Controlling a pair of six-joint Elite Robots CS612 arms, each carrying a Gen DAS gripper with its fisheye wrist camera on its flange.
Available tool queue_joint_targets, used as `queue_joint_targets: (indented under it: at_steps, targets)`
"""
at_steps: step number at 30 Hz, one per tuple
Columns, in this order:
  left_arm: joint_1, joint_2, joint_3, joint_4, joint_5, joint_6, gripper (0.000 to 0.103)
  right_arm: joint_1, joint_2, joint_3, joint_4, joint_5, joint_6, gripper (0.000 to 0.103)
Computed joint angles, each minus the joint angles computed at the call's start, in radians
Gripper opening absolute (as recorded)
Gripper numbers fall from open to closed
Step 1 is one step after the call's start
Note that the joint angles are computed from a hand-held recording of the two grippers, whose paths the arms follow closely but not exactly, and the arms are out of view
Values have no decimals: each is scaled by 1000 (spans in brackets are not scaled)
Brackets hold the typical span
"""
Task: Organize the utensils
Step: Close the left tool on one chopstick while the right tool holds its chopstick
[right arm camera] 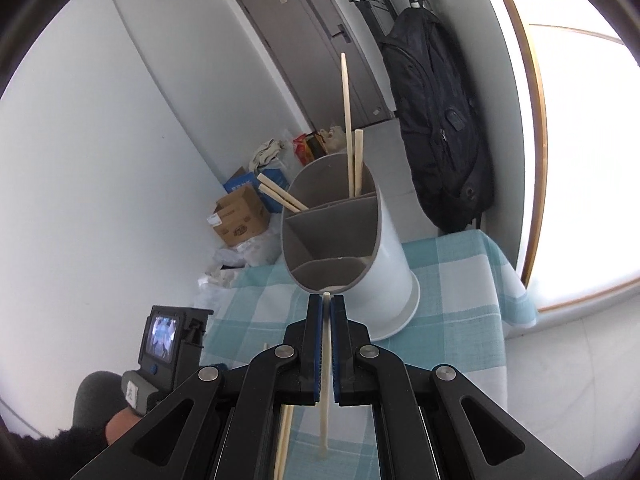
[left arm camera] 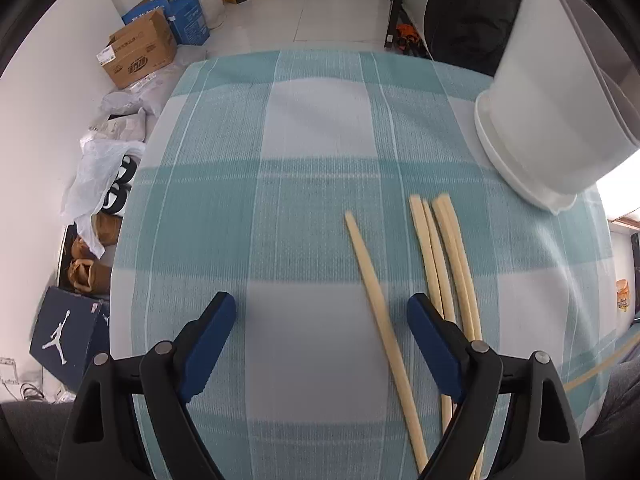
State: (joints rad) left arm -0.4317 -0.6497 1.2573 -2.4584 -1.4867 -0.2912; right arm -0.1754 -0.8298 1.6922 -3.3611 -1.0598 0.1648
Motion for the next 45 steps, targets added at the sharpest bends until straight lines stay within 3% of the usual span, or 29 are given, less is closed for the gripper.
queue_joint_targets:
  at_steps: [3,5,13,15,19,21,30,37,45]
  targets:
    - [3,10,-22,16,-3,6,82,-5,1,-1,-7,18,14,3]
    - [1,9,-26,21,-2,3,74,-9,1,0,-12,29,31,3]
    - [-11,16,-47,31,-16,73,4,-13,2,-5,1,41,32,3]
    - [-17,18,-47,25,3,84,3,-11,1,-4,0,39,27,3]
    - [3,19,-43,-12,-73,35,1,-8,1,-4,1,25,18,3]
    - [7,15,-33,-44,-72,13,1,-7,1,-2,-4,19,16,3]
    - [18,-70,135,-423,-82,-63,1,7,-5,16,-71,-9,-15,3]
    - [6,-99,190,-595,-94,-29,1,33,-16,37,-104,-56,-61,3]
    - [15,-110,210,-685,-130,13,1,47,-21,36,-117,-83,-61,3]
